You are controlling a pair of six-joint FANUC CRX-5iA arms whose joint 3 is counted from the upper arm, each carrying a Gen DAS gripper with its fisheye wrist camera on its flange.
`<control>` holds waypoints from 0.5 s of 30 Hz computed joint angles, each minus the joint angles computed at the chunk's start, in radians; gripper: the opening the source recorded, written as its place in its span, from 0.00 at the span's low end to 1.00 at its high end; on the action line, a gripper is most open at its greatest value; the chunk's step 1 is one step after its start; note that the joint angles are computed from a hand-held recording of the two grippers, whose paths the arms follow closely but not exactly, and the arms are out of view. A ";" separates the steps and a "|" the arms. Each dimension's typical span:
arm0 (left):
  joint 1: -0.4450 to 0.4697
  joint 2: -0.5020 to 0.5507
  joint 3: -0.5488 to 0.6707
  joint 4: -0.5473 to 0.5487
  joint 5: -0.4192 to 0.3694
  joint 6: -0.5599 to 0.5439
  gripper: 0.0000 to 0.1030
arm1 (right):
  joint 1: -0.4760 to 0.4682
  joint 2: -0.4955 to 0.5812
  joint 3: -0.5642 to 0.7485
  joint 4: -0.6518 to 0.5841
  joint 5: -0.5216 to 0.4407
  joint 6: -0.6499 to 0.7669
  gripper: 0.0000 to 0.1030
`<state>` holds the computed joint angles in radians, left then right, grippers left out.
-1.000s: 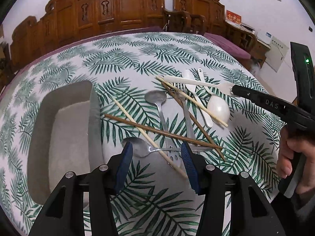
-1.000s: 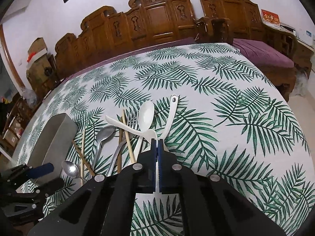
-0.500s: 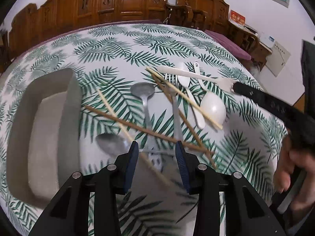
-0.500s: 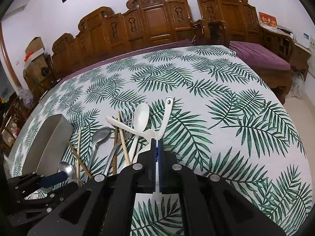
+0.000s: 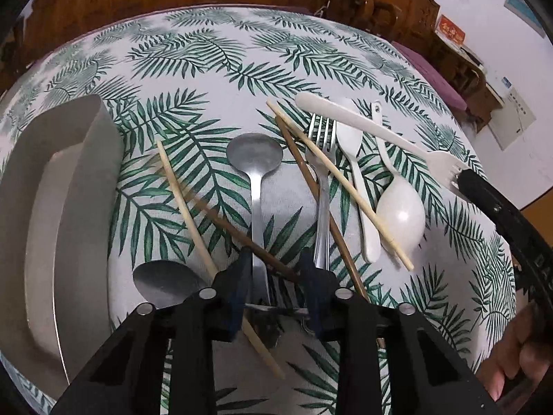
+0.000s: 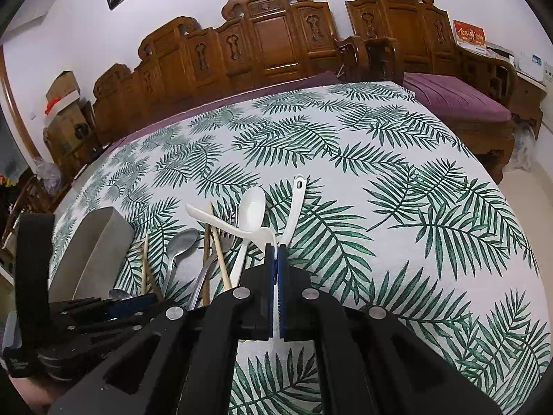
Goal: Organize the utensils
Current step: 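Grasp a wooden chopstick with the left tool while the right tool holds the spoon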
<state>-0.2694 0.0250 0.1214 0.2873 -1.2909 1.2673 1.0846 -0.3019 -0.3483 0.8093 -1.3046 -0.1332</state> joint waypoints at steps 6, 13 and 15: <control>0.016 0.014 0.009 0.009 -0.006 0.003 0.08 | 0.003 -0.002 0.000 0.006 -0.002 -0.009 0.02; 0.039 -0.001 -0.010 0.030 -0.006 -0.019 0.06 | 0.003 0.004 0.006 0.003 -0.007 -0.001 0.02; 0.042 -0.012 -0.017 0.033 0.002 -0.035 0.06 | 0.005 0.006 0.008 0.003 -0.011 0.001 0.02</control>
